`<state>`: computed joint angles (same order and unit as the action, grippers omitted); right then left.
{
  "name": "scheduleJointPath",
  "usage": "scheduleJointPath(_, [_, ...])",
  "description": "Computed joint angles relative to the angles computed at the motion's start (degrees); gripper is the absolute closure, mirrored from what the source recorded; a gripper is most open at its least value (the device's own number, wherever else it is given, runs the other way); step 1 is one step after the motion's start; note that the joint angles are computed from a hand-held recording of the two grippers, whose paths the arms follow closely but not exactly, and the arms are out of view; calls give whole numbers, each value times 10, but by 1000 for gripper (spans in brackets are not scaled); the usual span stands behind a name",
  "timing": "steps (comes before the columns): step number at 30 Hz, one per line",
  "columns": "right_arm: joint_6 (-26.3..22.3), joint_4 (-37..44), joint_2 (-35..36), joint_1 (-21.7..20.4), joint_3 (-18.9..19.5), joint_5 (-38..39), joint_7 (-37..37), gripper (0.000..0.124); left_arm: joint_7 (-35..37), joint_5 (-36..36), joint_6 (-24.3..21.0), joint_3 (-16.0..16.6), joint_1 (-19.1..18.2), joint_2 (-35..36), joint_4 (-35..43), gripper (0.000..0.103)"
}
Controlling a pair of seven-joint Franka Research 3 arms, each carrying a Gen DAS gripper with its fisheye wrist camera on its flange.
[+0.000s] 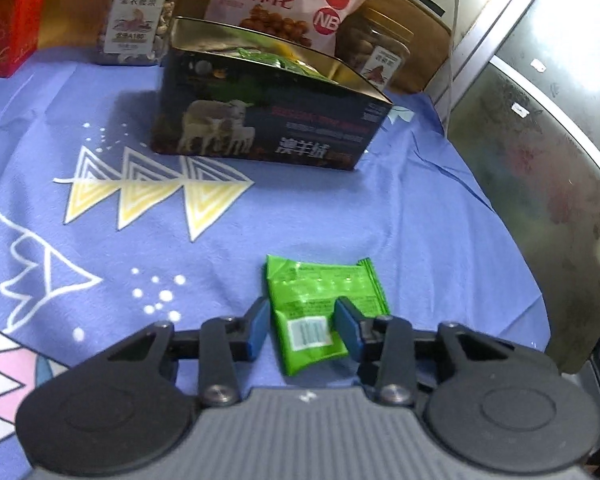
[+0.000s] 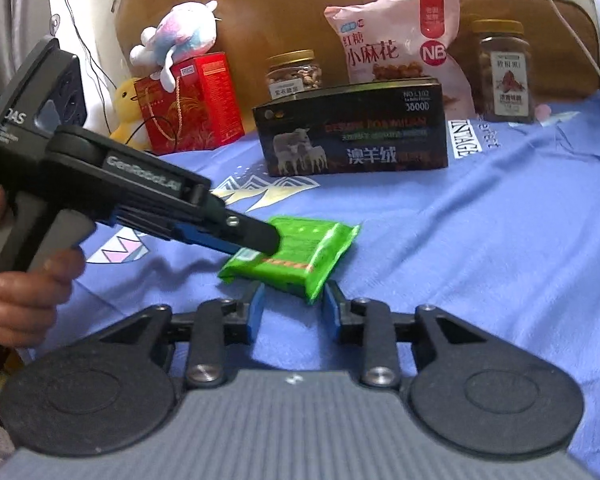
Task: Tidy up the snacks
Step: 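Grasp the bright green packet on the table with the left gripper, then lower the bright green packet into the black tin and open the left gripper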
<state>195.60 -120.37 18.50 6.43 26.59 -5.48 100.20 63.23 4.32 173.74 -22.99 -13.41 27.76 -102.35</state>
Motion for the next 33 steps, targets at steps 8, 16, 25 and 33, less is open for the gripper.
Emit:
scheduleJointPath(8, [12, 9, 2, 107, -98, 59, -76, 91, -3, 22, 6, 24, -23, -6, -1, 70])
scheduleJointPath(16, [34, 84, 41, 64, -60, 18, -90, 92, -43, 96, 34, 108, -73, -30, 33, 72])
scheduleJointPath(25, [-66, 360, 194, 83, -61, 28, -166, 92, -56, 137, -78, 145, -81, 112, 299, 70])
scheduleJointPath(33, [-145, 537, 292, 155, -145, 87, -184, 88, -51, 139, -217, 178, -112, 255, 534, 72])
